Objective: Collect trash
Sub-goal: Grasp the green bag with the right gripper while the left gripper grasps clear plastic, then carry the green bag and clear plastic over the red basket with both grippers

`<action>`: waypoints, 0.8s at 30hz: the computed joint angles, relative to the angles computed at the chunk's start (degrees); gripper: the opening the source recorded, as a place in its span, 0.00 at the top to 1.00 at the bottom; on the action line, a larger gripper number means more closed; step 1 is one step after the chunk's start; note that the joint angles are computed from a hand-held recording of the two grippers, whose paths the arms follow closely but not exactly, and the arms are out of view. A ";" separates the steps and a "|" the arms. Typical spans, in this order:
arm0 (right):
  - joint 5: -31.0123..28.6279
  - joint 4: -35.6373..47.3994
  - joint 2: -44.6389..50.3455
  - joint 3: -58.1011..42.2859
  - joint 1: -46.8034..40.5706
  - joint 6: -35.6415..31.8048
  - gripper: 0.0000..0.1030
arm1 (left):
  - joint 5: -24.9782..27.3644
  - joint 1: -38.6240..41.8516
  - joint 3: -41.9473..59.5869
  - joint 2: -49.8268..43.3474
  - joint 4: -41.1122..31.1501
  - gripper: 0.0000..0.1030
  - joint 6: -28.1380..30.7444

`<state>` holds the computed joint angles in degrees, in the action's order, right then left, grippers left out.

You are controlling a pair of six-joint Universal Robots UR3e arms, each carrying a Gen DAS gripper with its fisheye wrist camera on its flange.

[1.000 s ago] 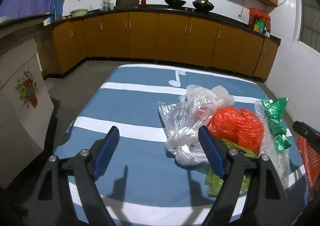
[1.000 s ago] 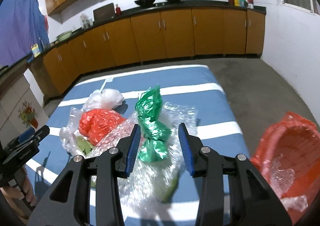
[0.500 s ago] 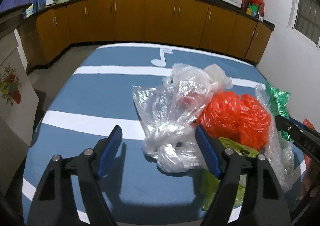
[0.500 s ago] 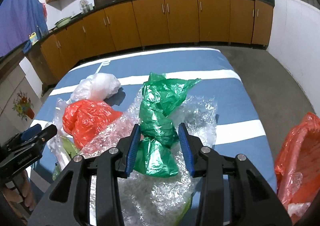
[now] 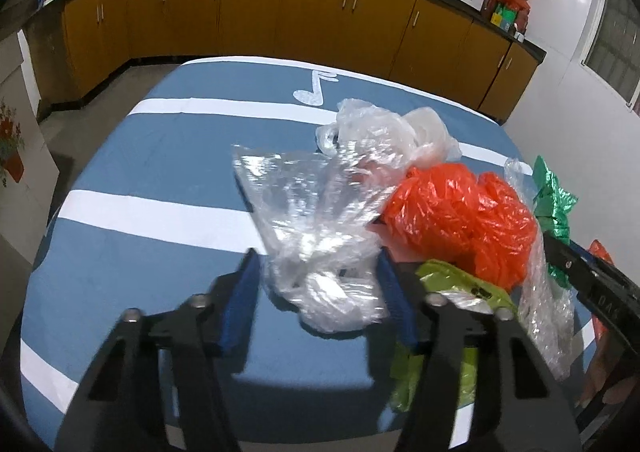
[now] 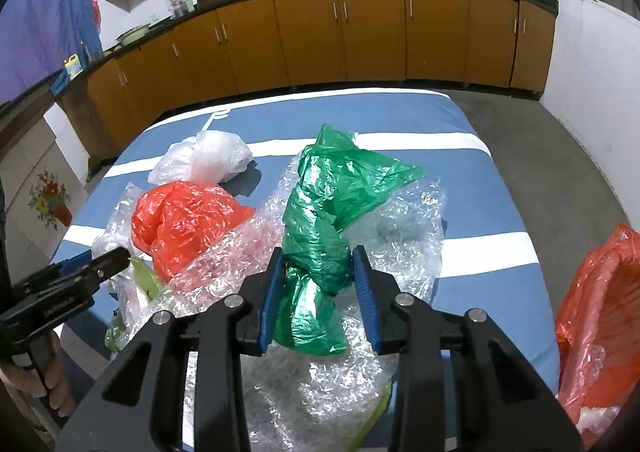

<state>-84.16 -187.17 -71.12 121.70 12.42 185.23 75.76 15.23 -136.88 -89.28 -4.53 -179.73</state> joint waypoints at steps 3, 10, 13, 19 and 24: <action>0.37 -0.56 -1.09 1.24 -0.30 -0.28 0.69 | 0.05 0.04 -0.38 0.06 0.89 0.70 0.68; 1.56 -2.20 -5.29 5.64 -1.40 0.44 0.69 | -0.98 3.10 -3.65 4.16 1.04 0.79 1.59; 1.82 -2.52 -8.13 7.86 -1.69 0.36 0.69 | -2.27 5.72 -5.68 8.43 -0.60 0.79 2.11; 1.82 -2.63 -14.86 12.67 -2.60 0.02 0.69 | -6.30 11.50 -8.22 21.75 -9.30 0.79 4.18; 0.49 -1.96 -21.52 16.90 -3.40 -0.55 0.69 | -8.60 12.46 -7.51 31.23 -16.89 0.79 4.66</action>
